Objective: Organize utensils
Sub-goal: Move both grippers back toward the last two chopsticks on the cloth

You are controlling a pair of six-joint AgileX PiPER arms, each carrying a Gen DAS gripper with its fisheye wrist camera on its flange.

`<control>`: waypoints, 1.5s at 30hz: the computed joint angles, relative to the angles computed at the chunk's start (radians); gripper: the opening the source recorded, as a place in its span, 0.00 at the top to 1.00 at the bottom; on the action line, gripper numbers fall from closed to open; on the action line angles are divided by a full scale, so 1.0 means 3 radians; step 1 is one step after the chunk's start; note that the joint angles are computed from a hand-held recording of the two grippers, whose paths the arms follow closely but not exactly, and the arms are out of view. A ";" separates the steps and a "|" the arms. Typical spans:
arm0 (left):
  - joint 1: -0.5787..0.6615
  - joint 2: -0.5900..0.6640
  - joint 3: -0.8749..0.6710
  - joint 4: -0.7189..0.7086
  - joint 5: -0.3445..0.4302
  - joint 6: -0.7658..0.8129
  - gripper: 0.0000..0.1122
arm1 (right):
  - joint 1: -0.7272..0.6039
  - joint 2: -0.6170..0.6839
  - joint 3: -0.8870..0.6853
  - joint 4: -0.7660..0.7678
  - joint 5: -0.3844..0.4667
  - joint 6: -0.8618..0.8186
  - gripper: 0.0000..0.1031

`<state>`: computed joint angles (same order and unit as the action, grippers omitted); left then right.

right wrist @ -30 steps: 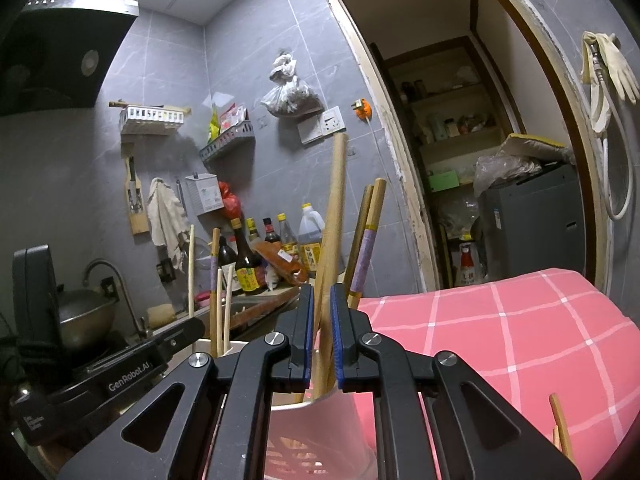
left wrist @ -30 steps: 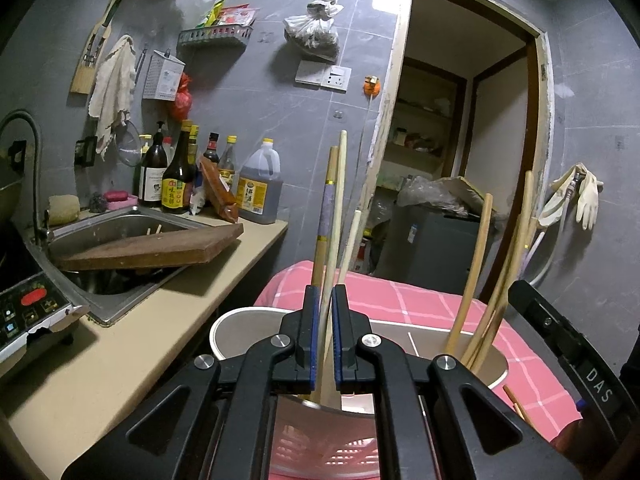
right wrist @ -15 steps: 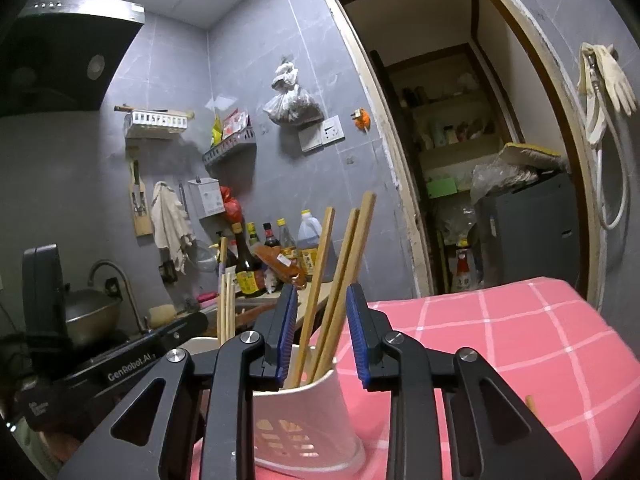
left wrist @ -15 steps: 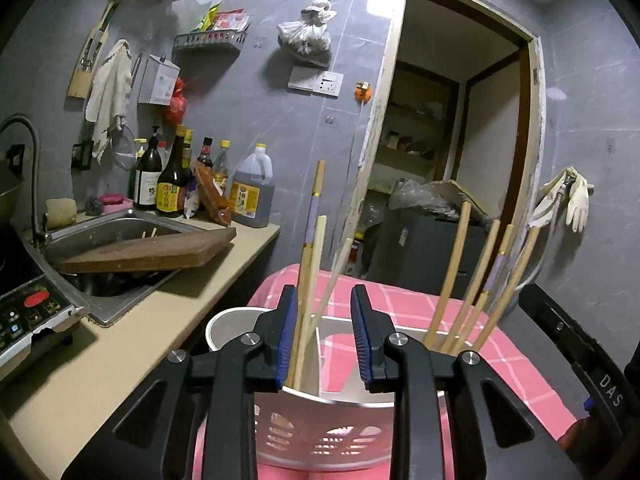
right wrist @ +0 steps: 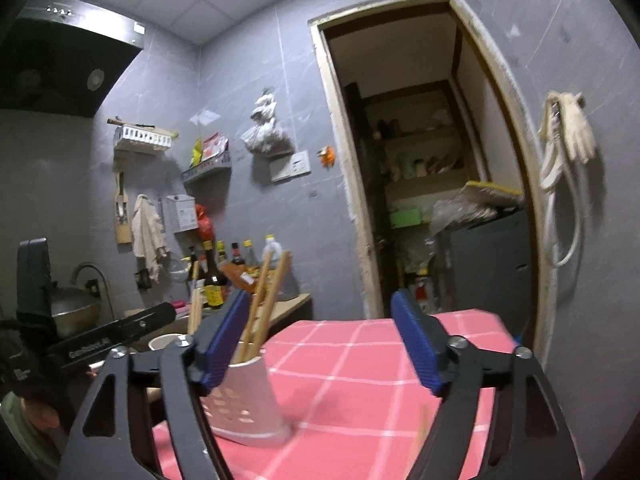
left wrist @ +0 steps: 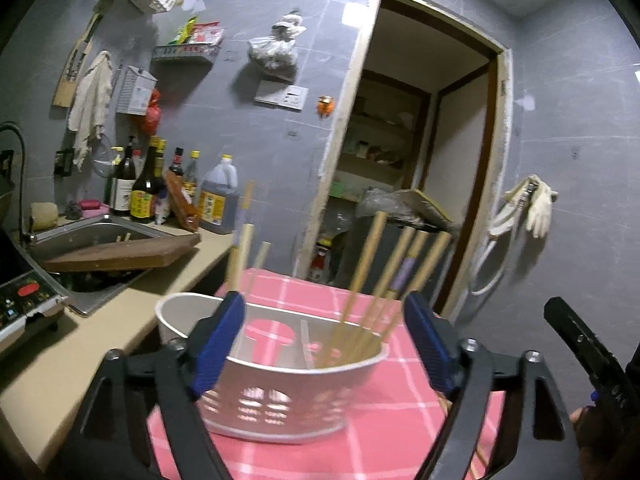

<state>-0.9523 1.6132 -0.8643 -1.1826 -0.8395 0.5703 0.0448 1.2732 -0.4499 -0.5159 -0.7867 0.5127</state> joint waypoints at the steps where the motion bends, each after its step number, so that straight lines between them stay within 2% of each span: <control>1: -0.0070 0.0018 -0.0015 -0.0003 -0.0041 -0.0011 0.20 | -0.0121 -0.0097 0.0055 -0.0103 -0.0005 0.0061 0.21; 7: -0.0332 0.0127 -0.0176 0.0003 -0.0066 0.0021 0.15 | -0.0766 -0.0544 0.0278 -0.0668 -0.0070 0.0414 0.00; 15: -0.0553 0.0396 -0.0475 -0.0067 0.0013 0.0190 0.12 | -0.1510 -0.0731 0.0439 -0.1327 -0.0312 0.0769 0.00; 21: -0.0626 0.0616 -0.0680 -0.0310 0.0052 0.0415 0.12 | -0.1719 -0.0619 0.0445 -0.1609 -0.0319 0.0836 0.00; 26: -0.0590 0.0762 -0.0776 -0.0488 0.0128 0.0504 0.12 | -0.1718 -0.0434 0.0414 -0.1744 -0.0231 0.0835 0.00; 30: -0.0564 0.0877 -0.0878 -0.0731 0.0189 0.0657 0.12 | -0.1524 -0.0275 0.0341 -0.1728 0.0046 0.0787 0.00; 36: -0.0442 0.1036 -0.1062 -0.1233 0.0330 0.1027 0.12 | -0.1049 0.0065 0.0023 -0.1944 0.0842 0.1020 0.00; 40: -0.0371 0.1127 -0.1172 -0.1544 0.0393 0.1272 0.12 | -0.0841 0.0301 -0.0308 -0.2675 0.1285 0.1835 0.04; 45: -0.0322 0.1182 -0.1201 -0.1710 0.0474 0.1402 0.12 | -0.0714 0.0606 -0.0610 -0.3839 0.1503 0.2986 0.16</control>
